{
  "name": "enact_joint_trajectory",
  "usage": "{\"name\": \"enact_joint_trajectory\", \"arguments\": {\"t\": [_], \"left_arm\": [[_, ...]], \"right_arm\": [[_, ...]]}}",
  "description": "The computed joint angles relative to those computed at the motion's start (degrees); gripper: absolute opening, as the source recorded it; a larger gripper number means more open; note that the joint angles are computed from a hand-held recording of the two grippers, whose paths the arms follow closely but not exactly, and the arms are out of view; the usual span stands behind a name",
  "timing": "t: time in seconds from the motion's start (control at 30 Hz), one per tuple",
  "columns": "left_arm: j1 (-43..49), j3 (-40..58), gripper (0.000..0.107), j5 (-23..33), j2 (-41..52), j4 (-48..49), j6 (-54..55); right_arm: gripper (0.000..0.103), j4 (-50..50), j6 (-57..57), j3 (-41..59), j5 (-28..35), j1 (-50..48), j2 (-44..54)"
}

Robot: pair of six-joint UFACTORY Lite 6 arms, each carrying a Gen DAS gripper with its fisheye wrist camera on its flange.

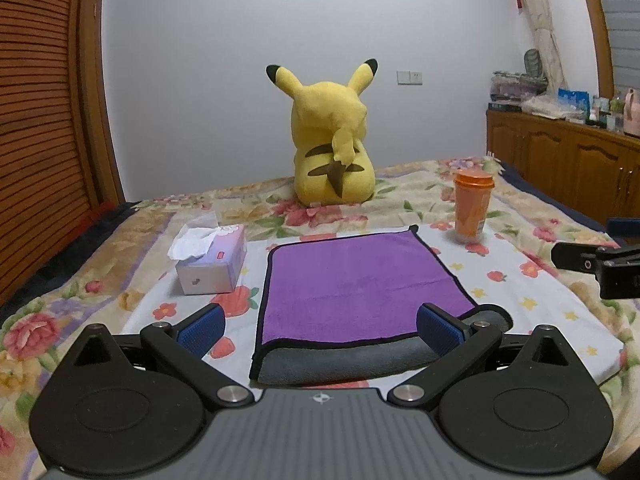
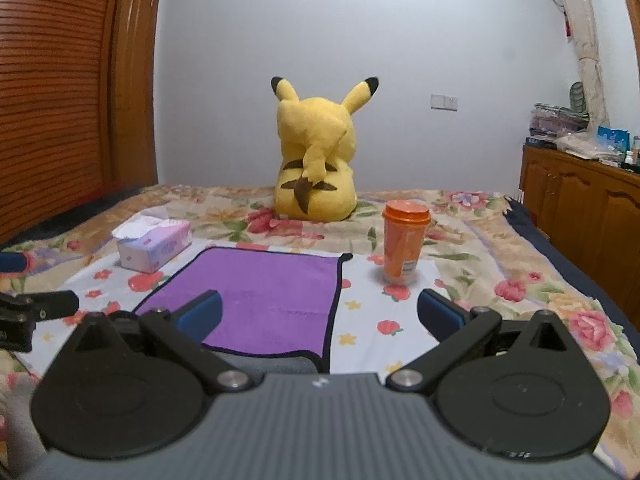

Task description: Fold towel

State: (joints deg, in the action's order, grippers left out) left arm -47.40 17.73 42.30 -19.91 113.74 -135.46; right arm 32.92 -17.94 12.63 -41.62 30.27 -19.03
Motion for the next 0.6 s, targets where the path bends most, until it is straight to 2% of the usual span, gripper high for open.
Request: {"name": "enact_joint_trajectory", "arguments": {"t": [0.13, 0.23, 0.6], "left_arm": [[7.1, 1.72, 0.103, -4.98, 2.47, 6.79, -3.71], [10.68, 3.3, 0.103, -6.73, 4.65, 10.24, -5.83], [19.79, 10.28, 0.103, -9.59, 15.06, 22.29, -10.87]], "right_arm": [[0.103, -6.15, 2.95, 3.53, 2.1, -3.3, 5.06], [0.103, -8.9, 3.82, 6.25, 2.98, -4.92, 8.98], [0.103, -20.91, 10.84, 14.76, 5.38, -11.54, 19.9]]}}
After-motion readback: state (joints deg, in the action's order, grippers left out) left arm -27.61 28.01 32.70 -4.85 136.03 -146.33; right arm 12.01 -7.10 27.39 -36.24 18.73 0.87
